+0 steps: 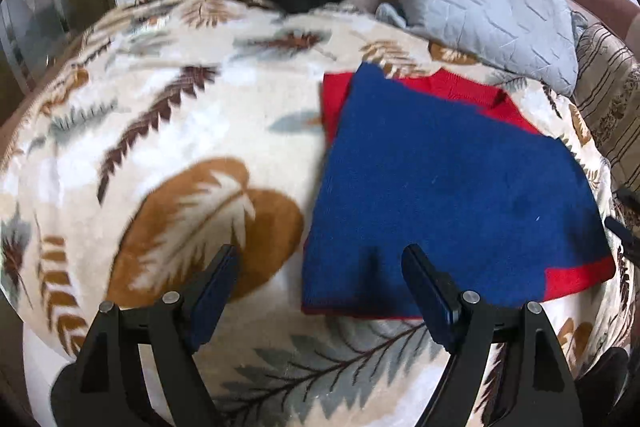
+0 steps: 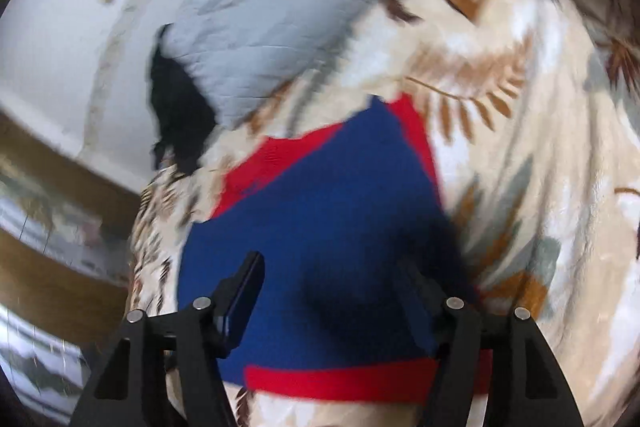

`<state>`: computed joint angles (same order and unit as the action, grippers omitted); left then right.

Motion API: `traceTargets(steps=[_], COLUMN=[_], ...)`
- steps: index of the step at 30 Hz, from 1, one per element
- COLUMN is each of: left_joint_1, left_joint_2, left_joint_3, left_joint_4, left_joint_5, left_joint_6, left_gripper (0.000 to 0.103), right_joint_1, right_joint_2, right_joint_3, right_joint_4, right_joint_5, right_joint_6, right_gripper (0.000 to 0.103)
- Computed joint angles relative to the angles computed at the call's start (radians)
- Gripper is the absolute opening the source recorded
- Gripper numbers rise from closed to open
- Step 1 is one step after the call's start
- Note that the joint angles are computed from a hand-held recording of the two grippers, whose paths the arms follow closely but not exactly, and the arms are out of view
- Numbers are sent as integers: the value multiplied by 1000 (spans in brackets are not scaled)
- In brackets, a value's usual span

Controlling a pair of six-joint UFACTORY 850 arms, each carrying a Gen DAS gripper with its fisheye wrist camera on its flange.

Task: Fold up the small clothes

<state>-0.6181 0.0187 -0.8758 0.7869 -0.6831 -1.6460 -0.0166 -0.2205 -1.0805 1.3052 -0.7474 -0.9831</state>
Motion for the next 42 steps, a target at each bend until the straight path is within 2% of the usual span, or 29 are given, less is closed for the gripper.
traceTargets(steps=[2, 4, 5, 6, 9, 14, 19, 27, 29, 30, 33, 38, 42], left_joint_1=[-5, -15, -25, -26, -42, -47, -61, -56, -50, -49, -39, -36, -47], left_joint_2=[3, 0, 5, 9, 11, 4, -12, -38, -48, -53, -81, -101, -105], left_joint_3=[-6, -13, -12, -11, -11, -17, -33, -48, -52, -53, -69, -93, -102], left_joint_4=[4, 12, 22, 29, 61, 50, 68, 64, 57, 60, 52, 63, 92], left_joint_5=[9, 7, 2, -1, -13, 6, 1, 18, 38, 46, 71, 75, 51], left_joint_6=[2, 0, -2, 0, -26, -31, -26, -23, -20, -20, -10, -25, -32], left_gripper=[83, 83, 83, 83, 83, 83, 83, 83, 83, 83, 83, 83, 83], right_joint_1=[4, 11, -6, -27, -26, -34, -50, -45, -58, -69, -71, -77, -82], right_joint_2=[13, -13, -21, -10, 76, 158, 170, 85, 50, 48, 104, 112, 110], right_joint_3=[22, 21, 33, 49, 109, 215, 287, 233, 219, 227, 252, 264, 260], right_joint_4=[1, -95, -99, -61, -44, 12, 35, 115, 105, 150, 143, 142, 144], right_joint_5=[-23, 38, 43, 10, 73, 1, -52, -153, -100, -124, -75, -70, -80], right_joint_6=[-38, 68, 110, 111, 53, -12, -19, -66, 16, 20, 8, 22, 22], right_gripper=[71, 71, 69, 69, 69, 70, 70, 71, 71, 71, 71, 71, 71])
